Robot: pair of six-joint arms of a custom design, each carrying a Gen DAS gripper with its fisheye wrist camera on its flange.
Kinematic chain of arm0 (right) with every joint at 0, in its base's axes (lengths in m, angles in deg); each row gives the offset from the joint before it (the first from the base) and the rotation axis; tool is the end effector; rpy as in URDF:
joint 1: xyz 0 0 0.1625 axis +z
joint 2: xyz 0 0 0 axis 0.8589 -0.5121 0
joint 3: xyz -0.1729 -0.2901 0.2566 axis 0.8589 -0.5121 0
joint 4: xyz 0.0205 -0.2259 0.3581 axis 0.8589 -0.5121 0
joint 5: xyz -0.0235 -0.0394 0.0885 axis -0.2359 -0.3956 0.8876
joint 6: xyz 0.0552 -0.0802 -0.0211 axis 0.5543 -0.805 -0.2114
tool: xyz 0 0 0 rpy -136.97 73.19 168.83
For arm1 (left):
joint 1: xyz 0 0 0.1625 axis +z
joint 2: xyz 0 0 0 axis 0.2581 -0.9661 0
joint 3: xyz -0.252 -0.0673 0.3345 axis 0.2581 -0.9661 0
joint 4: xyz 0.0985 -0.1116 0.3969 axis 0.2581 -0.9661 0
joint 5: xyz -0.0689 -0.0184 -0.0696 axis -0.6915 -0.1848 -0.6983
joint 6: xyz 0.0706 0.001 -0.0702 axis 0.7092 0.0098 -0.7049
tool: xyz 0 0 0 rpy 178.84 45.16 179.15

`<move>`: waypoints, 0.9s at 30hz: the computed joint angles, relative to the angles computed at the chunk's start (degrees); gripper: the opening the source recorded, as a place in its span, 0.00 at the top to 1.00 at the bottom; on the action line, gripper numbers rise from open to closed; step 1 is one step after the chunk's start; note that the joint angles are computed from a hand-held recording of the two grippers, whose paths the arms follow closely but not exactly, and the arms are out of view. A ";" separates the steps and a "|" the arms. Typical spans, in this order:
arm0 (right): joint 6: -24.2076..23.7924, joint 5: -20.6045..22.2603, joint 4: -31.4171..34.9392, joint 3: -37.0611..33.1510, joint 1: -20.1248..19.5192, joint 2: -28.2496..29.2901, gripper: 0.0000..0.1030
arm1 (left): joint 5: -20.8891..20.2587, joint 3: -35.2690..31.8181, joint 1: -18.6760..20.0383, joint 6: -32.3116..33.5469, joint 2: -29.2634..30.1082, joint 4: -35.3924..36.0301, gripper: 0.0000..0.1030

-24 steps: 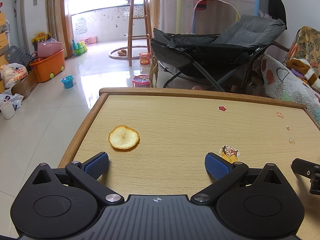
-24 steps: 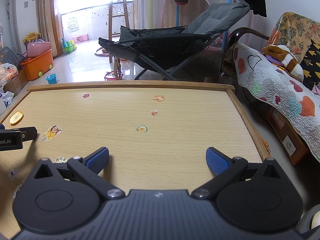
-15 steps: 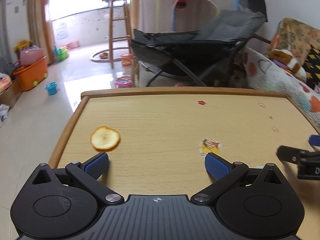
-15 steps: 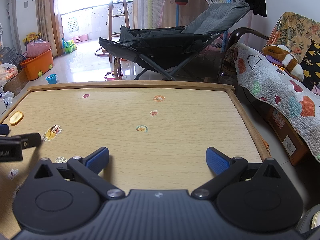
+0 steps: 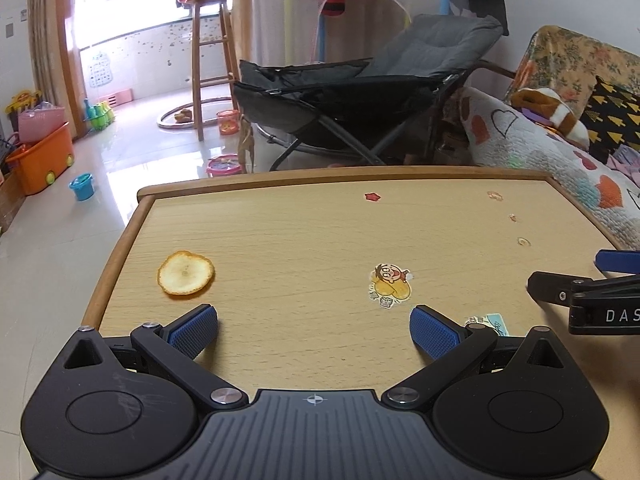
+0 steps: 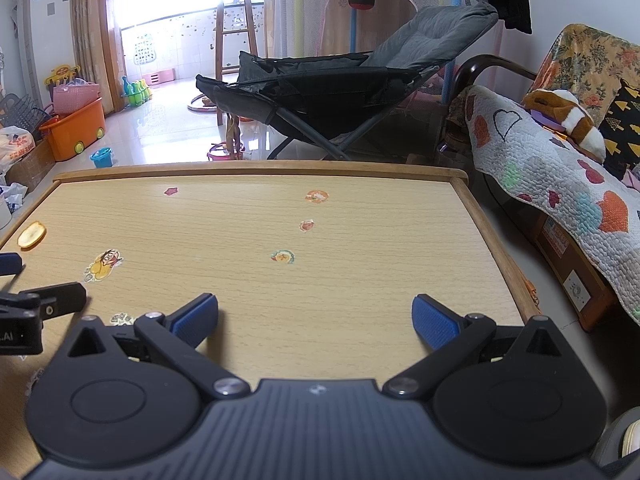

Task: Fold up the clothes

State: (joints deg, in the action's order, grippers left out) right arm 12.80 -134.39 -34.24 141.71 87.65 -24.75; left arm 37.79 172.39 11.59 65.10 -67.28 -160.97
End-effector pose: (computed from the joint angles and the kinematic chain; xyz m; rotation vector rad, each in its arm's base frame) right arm 0.4549 -0.2509 0.1474 0.0902 -2.0343 1.1140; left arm -0.1792 -0.3209 0.4473 0.9383 2.2842 -0.8765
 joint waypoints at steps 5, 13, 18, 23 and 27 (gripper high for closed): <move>0.74 -0.17 0.86 -0.08 -0.14 -0.26 0.00 | -0.33 -0.14 -0.09 0.26 0.14 0.02 0.00; 4.52 -0.23 4.74 -0.27 0.32 -0.69 0.00 | -1.32 -0.06 -0.54 0.86 -0.35 0.45 0.00; 5.34 -0.25 5.53 -0.35 0.40 -0.73 0.00 | -1.52 0.08 -0.93 0.55 -0.64 0.95 0.00; 5.47 -0.23 5.63 -0.33 0.43 -0.78 0.00 | -1.98 -0.04 -0.29 0.73 -0.97 1.50 0.00; 5.69 -0.20 5.95 -0.38 0.48 -0.78 0.00 | -1.83 0.06 -0.45 0.74 -0.97 1.40 0.00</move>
State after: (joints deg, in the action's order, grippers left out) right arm 18.49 -134.59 -28.29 141.33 88.13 -25.53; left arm 35.96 172.45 11.13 65.84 -68.25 -159.57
